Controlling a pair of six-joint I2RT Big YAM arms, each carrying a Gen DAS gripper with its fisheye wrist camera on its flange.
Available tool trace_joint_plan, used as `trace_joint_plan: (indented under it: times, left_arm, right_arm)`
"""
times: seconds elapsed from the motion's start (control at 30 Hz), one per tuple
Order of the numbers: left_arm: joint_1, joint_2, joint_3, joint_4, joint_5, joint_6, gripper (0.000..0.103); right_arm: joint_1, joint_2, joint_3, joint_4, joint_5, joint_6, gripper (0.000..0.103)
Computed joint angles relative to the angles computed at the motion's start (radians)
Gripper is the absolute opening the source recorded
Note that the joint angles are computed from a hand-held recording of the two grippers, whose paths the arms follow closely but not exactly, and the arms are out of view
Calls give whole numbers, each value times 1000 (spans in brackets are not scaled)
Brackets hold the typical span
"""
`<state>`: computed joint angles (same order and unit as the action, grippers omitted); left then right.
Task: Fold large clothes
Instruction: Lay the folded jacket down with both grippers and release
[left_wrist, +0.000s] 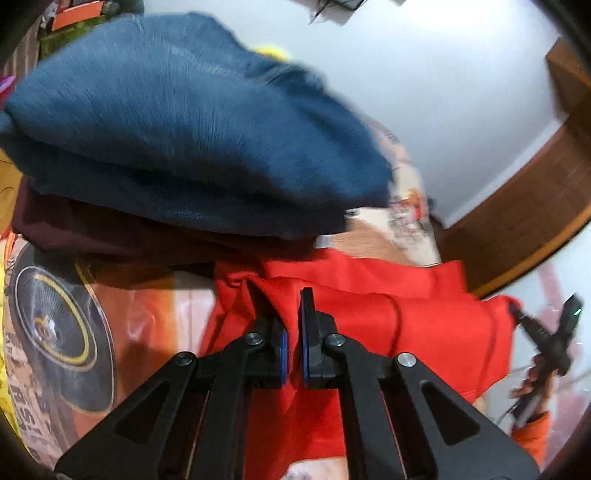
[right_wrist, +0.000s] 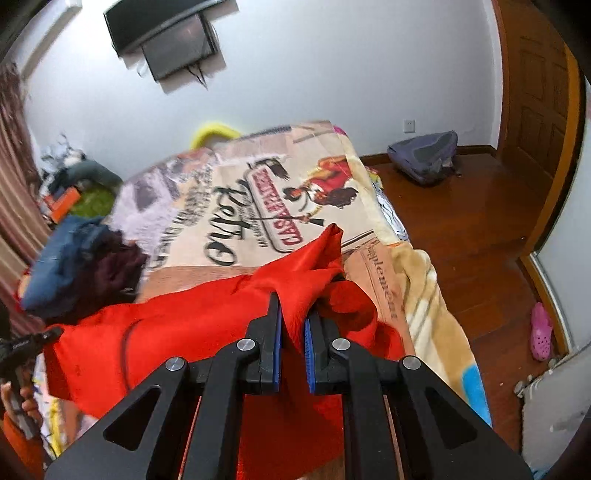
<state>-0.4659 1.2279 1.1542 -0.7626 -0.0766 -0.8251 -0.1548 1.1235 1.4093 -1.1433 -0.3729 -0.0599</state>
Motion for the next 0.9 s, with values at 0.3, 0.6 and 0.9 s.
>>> trace_joint_plan:
  times: [0.3, 0.6, 0.9]
  left_arm:
    - [5, 72, 13, -64, -7, 75, 23]
    - [-124, -33, 43, -171, -234, 169, 56]
    - [-292, -26, 55, -262, -321, 206, 81]
  right_arm:
    - [96, 99, 15, 16, 202, -47, 14]
    - [52, 8, 39, -50, 140, -97, 31]
    - [25, -142, -50, -133, 140, -288, 45]
